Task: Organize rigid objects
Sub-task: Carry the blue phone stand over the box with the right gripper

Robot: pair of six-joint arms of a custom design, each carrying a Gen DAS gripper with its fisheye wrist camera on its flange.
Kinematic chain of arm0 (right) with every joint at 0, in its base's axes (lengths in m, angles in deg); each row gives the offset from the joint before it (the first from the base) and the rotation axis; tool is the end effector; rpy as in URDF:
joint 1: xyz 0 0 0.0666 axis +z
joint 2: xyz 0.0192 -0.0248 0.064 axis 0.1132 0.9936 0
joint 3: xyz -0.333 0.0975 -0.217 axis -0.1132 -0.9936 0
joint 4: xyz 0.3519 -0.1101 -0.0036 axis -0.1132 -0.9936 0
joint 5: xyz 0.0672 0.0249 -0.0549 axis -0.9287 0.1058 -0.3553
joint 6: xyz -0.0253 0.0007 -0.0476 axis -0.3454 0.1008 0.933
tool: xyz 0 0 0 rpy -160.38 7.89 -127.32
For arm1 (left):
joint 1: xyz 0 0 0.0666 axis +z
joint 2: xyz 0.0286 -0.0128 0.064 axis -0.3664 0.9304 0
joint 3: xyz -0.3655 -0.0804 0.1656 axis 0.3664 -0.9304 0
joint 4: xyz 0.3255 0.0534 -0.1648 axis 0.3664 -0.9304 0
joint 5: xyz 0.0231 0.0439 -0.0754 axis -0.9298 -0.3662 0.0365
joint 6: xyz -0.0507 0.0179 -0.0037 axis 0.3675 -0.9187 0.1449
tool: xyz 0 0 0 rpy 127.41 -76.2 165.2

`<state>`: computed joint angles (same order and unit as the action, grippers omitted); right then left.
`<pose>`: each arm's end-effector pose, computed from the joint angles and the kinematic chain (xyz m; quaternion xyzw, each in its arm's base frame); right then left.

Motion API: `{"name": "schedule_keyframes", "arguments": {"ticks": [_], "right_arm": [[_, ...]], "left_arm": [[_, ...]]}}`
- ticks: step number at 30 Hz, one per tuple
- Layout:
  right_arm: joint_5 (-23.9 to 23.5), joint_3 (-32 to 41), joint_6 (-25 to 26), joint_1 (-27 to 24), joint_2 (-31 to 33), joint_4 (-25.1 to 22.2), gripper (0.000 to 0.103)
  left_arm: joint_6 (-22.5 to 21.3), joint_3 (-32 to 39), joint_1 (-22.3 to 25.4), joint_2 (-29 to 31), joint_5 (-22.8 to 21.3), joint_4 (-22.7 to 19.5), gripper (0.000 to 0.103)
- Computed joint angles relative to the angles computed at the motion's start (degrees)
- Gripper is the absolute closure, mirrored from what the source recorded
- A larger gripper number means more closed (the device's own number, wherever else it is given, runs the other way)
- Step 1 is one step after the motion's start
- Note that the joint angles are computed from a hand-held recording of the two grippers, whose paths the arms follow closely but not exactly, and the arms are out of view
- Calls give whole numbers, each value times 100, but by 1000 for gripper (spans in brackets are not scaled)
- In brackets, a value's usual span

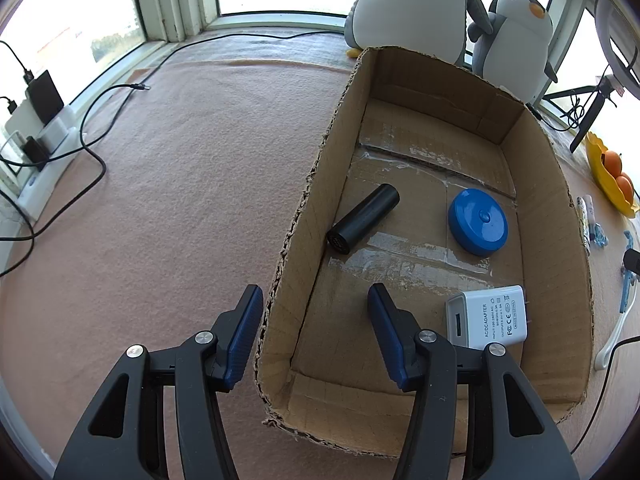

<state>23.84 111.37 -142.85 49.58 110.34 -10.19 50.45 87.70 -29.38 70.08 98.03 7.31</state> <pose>0.2456 0.2066 0.4260 0.3635 0.8960 -0.0156 0.2545 0.4450 -0.0723 0.3753 0.3129 0.9188 -0.1062 0.2159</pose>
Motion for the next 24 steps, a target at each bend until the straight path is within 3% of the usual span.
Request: {"name": "schedule_keyframes", "arguments": {"ticks": [9,14,24], "right_arm": [[324,926,993,-15,566,351,70],[193,1251,1469,-87,918,859,70],[-122,1866,2119,-131,1612,1416,70]], "left_arm": [[0,-5,5,-5,3,1,49],[2,-7,3,-5,1,5,49],[17,-6,2,-5,14,1,49]]}}
